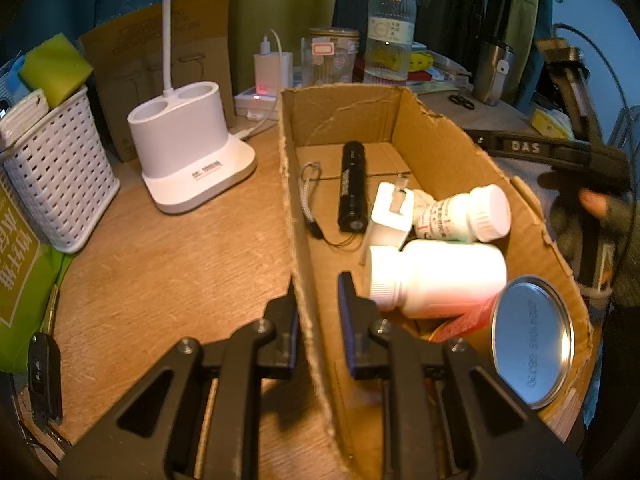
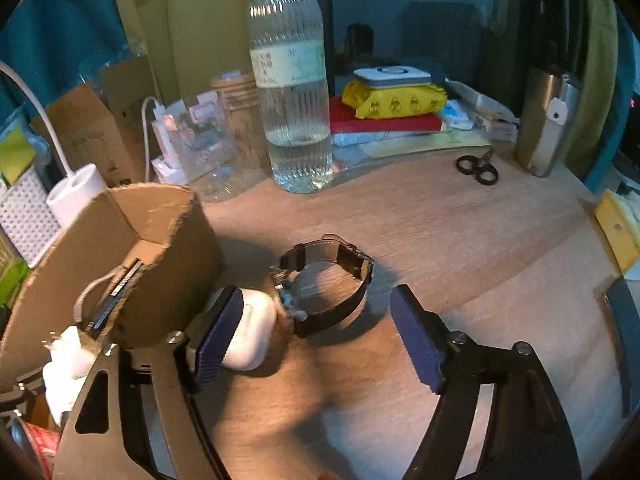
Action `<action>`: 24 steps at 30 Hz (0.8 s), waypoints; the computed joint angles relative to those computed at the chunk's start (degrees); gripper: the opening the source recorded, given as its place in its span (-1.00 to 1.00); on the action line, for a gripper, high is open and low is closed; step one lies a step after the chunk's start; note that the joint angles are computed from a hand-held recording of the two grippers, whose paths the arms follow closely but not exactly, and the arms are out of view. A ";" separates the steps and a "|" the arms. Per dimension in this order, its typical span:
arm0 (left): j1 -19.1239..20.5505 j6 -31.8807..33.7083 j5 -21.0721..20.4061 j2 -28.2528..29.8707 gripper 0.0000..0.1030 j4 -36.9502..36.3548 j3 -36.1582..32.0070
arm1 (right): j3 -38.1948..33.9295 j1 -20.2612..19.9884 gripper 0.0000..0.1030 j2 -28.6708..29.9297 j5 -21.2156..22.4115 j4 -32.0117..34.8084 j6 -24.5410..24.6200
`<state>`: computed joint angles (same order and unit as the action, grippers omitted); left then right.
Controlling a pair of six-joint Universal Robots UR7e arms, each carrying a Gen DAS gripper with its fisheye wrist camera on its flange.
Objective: Organize rigid objects
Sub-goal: 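Close the right gripper on the wristwatch strap and case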
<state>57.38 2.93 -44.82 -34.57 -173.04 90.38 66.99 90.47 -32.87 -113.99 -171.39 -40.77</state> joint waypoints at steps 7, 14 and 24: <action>0.00 0.00 0.01 0.00 -0.65 0.02 -0.01 | -4.59 -0.83 0.56 1.32 1.11 5.20 0.69; 0.01 -0.02 -0.02 -0.02 -0.65 0.07 -0.03 | -8.14 -1.45 0.57 2.62 2.17 9.05 1.92; 0.01 -0.02 -0.01 0.04 -0.65 0.05 -0.06 | -12.24 -0.83 0.57 5.56 -0.77 9.75 -1.56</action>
<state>57.39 2.91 -44.83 -34.53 -173.00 90.33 54.75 89.64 -27.31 -114.76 -161.65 -42.33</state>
